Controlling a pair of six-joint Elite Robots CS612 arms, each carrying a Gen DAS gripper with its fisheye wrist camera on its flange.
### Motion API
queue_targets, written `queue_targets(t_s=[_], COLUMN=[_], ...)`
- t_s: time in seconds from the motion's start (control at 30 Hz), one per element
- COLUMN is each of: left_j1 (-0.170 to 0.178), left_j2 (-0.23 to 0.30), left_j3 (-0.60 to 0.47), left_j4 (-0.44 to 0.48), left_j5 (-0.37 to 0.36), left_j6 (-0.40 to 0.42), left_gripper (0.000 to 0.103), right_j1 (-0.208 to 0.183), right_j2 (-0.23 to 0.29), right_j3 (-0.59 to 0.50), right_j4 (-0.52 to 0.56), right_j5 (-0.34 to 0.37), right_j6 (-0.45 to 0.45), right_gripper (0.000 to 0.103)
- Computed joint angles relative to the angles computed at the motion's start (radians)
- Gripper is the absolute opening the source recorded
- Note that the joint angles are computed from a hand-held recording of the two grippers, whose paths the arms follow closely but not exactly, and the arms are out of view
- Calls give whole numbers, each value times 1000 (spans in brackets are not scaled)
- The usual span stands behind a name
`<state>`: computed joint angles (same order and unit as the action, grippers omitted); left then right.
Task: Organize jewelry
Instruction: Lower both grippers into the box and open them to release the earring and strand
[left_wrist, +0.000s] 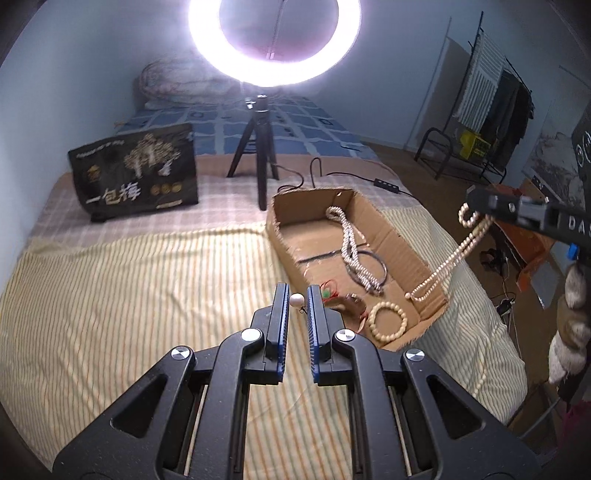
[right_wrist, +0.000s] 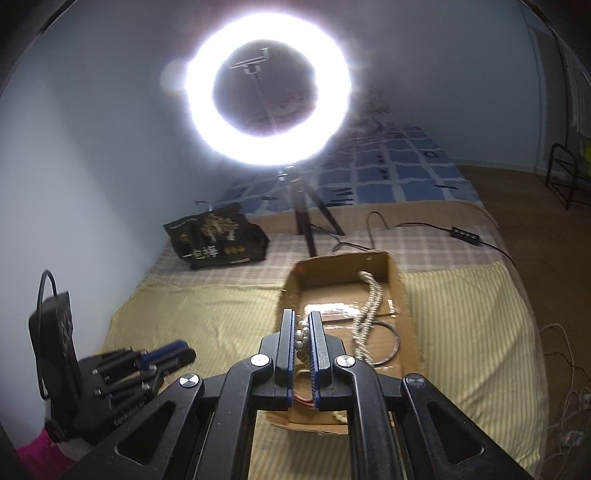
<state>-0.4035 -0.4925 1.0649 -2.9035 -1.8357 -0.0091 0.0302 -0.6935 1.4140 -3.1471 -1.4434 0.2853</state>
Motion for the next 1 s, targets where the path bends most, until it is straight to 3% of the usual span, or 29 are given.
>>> queue_targets(t_s=[0.53, 0.83, 1.0], left_j1=[-32, -45, -49], left_j2=[119, 206, 230], left_j3=[-244, -410, -450], left_j4=[181, 311, 347], left_j5=[31, 51, 66], left_j6=[37, 23, 13], left_gripper=[8, 8, 8], right_j1=[-28, -30, -31], right_j2=[13, 42, 56], right_j3=[14, -13, -25], right_j4=[59, 121, 150], right_j5=[-10, -9, -3], right_j6=[2, -3, -8], right_gripper=[4, 4, 4])
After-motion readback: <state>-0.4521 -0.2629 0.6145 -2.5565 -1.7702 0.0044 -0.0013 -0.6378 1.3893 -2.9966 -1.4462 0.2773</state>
